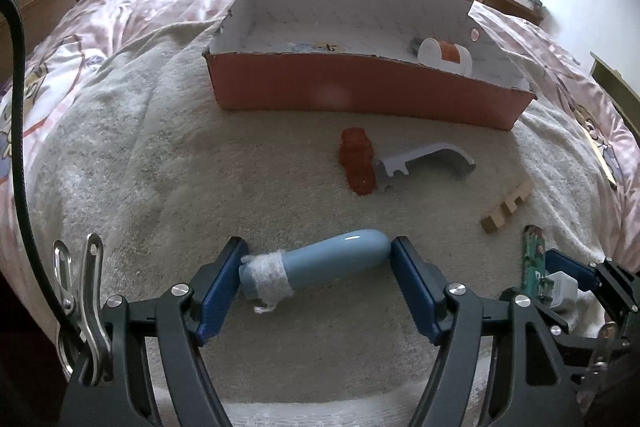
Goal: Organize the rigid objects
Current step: 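Grasp the blue-grey cylinder with the left tool while the right tool approaches the green lighter, then close the right tool on the green lighter and lift it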
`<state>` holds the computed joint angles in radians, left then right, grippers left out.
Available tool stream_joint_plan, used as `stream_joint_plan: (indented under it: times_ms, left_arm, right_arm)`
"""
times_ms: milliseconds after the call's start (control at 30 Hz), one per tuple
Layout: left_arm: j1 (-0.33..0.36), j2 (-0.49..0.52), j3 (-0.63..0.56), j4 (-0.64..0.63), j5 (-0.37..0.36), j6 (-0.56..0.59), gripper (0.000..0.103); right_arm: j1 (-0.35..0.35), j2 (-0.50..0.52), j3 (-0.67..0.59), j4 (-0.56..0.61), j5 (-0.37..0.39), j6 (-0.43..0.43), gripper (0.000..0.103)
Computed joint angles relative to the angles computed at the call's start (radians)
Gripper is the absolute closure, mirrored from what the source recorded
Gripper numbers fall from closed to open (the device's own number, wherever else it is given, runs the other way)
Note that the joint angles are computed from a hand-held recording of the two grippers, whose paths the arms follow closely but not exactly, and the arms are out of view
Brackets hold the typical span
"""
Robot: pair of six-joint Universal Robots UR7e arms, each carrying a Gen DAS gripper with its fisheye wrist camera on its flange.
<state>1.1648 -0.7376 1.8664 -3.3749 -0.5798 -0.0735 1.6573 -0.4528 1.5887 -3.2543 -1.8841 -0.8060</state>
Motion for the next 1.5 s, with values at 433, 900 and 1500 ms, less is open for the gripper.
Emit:
stream_joint_plan:
  times_ms: [433, 900, 1500]
  left_arm:
    - [0.004, 0.002, 0.003, -0.032, -0.015, 0.018, 0.028]
    - [0.005, 0.007, 0.002, -0.041, -0.014, 0.028, 0.028]
    - [-0.02, -0.01, 0.017, -0.088, -0.022, 0.061, 0.028]
  right_arm:
    - [-0.002, 0.0, -0.022, 0.061, 0.107, -0.031, 0.053]
    - [0.018, 0.034, -0.055, 0.041, 0.064, -0.086, 0.07]
    - [0.0, -0.032, -0.024, 0.07, 0.249, 0.025, 0.079]
